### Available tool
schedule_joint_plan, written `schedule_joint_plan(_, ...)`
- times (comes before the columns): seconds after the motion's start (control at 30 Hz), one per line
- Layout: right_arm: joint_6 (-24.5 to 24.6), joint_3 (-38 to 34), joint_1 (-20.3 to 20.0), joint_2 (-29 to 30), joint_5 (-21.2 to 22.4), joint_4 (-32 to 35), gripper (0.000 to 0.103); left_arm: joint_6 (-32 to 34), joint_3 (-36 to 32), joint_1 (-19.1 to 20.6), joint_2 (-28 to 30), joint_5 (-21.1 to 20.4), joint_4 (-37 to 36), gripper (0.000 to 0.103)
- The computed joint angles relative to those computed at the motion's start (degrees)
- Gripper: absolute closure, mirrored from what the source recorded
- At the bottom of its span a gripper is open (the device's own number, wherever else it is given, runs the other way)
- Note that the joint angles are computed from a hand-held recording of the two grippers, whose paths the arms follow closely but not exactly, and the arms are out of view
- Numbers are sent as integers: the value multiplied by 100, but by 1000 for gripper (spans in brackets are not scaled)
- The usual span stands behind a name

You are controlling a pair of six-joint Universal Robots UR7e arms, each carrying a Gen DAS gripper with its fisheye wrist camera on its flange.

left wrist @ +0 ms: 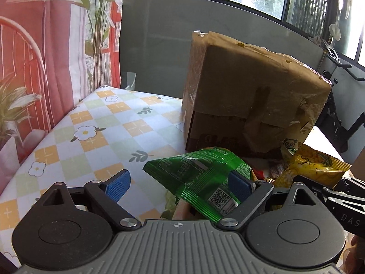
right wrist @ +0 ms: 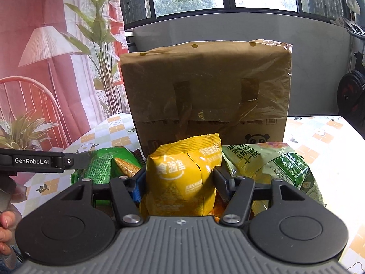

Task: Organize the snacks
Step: 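Grasp the green chip bag with the left gripper while the right grasps the yellow bag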

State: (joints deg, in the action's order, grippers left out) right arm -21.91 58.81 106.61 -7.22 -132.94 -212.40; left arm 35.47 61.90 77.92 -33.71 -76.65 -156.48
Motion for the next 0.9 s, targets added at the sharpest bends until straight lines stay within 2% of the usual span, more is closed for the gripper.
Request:
schedule_joint_plan(0.27, -96, -12, -8, 29, 25, -83, 43, -1543, -744, 134, 235, -761, 1254, 10)
schedule_joint_plan(0.43, -119, -13, -4, 35, 33, -97, 43, -2239, -1003, 161, 438, -662, 1557, 10)
schedule_joint_plan(0.5, -120, 7, -8, 27, 47, -112, 43, -2426, -1042, 192, 469, -770, 1537, 9)
schedule_joint_plan(0.63, -114, -3, -9, 29, 48, -98, 43, -2391, -1282, 181, 643, -809, 1463, 9)
schedule_joint_plan(0.8, -106, 8, -12, 22, 50, -89, 43, -2477, -1847, 235, 972, -1055, 1837, 10)
schedule_joint_plan(0.87, -86, 25, -10, 15, 50, -95, 43, -2317, -1797, 229, 968, -935, 1805, 23)
schedule_joint_plan(0.9, -83, 27, -8, 13, 49, -93, 43, -2204, -1687, 247, 901, -1000, 1760, 24)
